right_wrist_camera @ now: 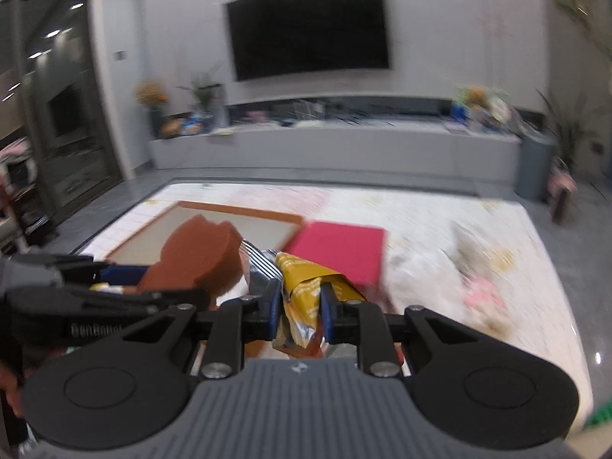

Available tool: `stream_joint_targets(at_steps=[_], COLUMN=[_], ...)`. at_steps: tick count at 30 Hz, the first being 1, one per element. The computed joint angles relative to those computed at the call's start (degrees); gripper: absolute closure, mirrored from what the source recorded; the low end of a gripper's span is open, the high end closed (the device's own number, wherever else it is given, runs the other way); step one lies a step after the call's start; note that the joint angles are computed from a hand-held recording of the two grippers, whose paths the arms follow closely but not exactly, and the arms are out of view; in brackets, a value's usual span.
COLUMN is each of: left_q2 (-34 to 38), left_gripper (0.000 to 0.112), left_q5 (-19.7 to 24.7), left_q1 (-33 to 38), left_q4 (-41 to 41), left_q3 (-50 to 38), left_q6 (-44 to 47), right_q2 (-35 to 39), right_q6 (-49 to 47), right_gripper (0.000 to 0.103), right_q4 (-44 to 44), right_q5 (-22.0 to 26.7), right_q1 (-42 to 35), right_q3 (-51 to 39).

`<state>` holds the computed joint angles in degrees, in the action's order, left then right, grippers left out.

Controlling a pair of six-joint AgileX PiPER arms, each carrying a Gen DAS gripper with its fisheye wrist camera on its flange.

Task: Organize soft objects
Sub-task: 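Carry the bear sponge and snack bag with both tools over the orange box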

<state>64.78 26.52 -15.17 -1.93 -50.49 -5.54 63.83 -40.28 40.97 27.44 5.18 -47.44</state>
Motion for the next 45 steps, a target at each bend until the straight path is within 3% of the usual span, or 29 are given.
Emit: stream_joint_targets(at_steps=[3,10,16,21,29,35,41,45], left_q2=[1.7,9.0,17.7,25.9,35.5,38.9,40.0,42.1], left_gripper=[0.038,0.038,0.038,0.038,0.038,0.038,0.038,0.037], left_q5=[3.8,11.8,16.9,20.3,22.2,22.4,22.0,24.4], left_q1=[8.4,18.9,24.1,25.2,24.1,23.4,21.7,21.3], left_q4=[-10.5,-18.4,-22.1,-21.2,-16.3,-15.1,-11.5,-10.2], left_q3=[-4.1,-14.2,-20.7,-27.1,-32.2,-33.4,-33.3,-35.8], left_q6=[11.8,22.2,25.6,26.1,23.2,23.1,21.5,20.6], right_q2=[3.5,14.8,24.8,34.4,46.2,54.8,59.3,62.4], right_q6=[-2.6,-13.6,-17.0,-18.1,-20.3,-17.0,-15.1,-11.9], right_gripper=[0.084,0.084,0.084,0.084,0.084,0.084,0.084,0.084], right_q4=[0.2,3.2,-7.6,-12.3,-20.1,-25.7,-27.6,-29.6], right_q5=[-1.5,-1.3,-0.5,6.5,13.0,23.1,29.5,35.1], right_q1=[4.9,11.3,16.9,16.7,17.5,17.9,17.7,18.1], right_q3=[-3.2,-14.5,-23.9,-34.8,-47.0,-58.9,-64.5,-70.0])
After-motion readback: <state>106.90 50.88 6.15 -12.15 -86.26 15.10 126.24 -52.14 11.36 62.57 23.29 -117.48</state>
